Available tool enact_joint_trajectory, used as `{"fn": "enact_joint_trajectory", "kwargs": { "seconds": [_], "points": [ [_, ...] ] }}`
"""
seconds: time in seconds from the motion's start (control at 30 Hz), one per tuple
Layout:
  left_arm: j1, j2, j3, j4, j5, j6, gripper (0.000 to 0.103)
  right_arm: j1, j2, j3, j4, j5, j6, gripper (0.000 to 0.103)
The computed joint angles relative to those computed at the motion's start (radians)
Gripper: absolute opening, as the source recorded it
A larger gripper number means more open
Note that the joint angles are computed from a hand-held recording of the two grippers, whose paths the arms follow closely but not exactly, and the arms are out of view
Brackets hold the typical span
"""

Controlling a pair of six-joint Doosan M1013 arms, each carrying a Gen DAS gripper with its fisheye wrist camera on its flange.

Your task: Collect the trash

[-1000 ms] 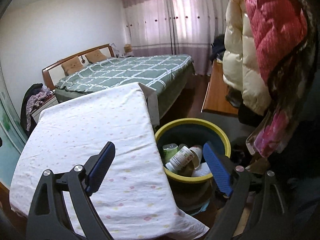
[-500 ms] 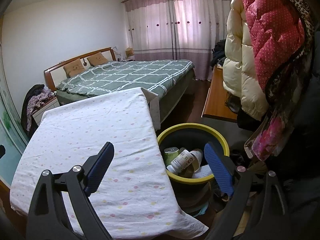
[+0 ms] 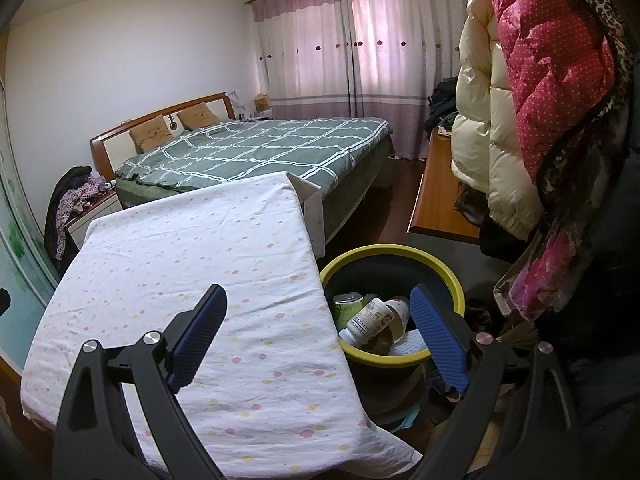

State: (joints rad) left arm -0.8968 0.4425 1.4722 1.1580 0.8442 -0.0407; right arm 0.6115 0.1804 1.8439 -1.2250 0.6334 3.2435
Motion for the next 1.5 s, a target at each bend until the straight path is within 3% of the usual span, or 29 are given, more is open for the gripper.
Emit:
{"fn": "enact_joint_trajectory", "kwargs": {
  "seconds": [1.5],
  "points": [
    [0.004, 0.005, 0.001, -0.007, -0.011, 0.006, 0.098, -0.001, 0.008, 0.001, 0.000, -0.009, 0.008, 0.090]
  ]
}}
